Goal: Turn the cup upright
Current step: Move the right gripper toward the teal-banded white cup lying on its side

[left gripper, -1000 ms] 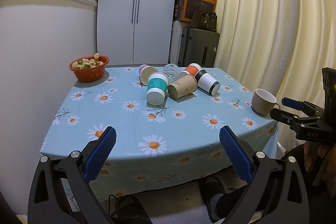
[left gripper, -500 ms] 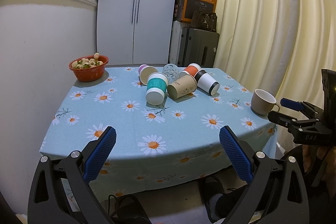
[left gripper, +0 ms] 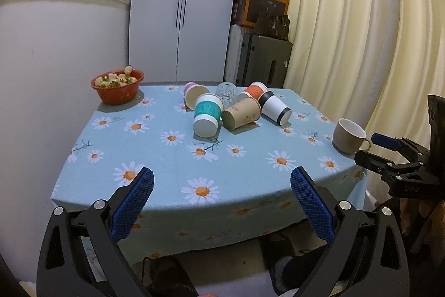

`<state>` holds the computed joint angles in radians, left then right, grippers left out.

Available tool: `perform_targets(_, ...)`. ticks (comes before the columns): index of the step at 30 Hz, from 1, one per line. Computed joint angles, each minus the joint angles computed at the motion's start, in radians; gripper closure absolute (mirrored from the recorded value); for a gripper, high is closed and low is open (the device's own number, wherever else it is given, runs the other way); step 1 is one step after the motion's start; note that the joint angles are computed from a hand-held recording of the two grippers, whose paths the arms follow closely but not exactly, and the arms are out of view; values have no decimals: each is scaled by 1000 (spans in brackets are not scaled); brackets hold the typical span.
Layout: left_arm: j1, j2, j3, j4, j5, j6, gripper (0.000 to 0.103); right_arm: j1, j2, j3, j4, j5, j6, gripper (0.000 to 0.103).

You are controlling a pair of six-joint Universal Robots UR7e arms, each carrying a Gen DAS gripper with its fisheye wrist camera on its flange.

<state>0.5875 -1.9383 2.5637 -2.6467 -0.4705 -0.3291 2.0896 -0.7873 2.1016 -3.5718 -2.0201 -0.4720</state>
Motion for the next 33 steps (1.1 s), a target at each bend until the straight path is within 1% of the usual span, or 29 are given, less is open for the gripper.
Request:
perform_targets(3, 32, 26, -31, 16, -31, -7, 7, -2, -8, -26, 90, 4, 41, 8)
perform_targets(5, 62, 54, -53, -2, -59, 17, 7, -7, -9, -44, 132, 14, 63, 8)
perform_targets(8, 131, 109, -109, -26, -133, 59, 7, -23, -10, -81, 212, 40, 99, 8)
perform_targets(9, 169, 138, -146, -22, -172, 70, 7, -31, -9, -103, 253, 52, 112, 8)
perform_targets(12, 238, 196, -218, -26, -240, 98, 7, -47, 7, -169, 341, 62, 131, 8)
perform_targets(16, 310, 272, -327, 1, -305, 128, 7, -71, 29, -269, 473, 101, 173, 8)
perform_targets(19, 363, 337, -417, 20, -358, 152, 7, -76, 59, -348, 551, 100, 174, 8)
perform_targets(22, 402, 394, -491, 42, -373, 168, 7, -65, 106, -427, 592, 41, 132, 8)
perform_targets(23, 420, 421, -525, 53, -384, 179, 7, -67, 113, -444, 606, 44, 128, 8)
perform_targets(26, 453, 480, -599, 92, -382, 194, 8, -75, 144, -515, 672, 54, 136, 8)
perform_targets(29, 491, 546, -685, 159, -371, 202, 8, -80, 167, -562, 709, 59, 133, 8)
perform_targets(31, 518, 594, -743, 207, -360, 197, 8, -89, 182, -598, 745, 78, 136, 8)
perform_targets(33, 539, 628, -789, 250, -370, 194, 8, -96, 195, -631, 788, 87, 148, 8)
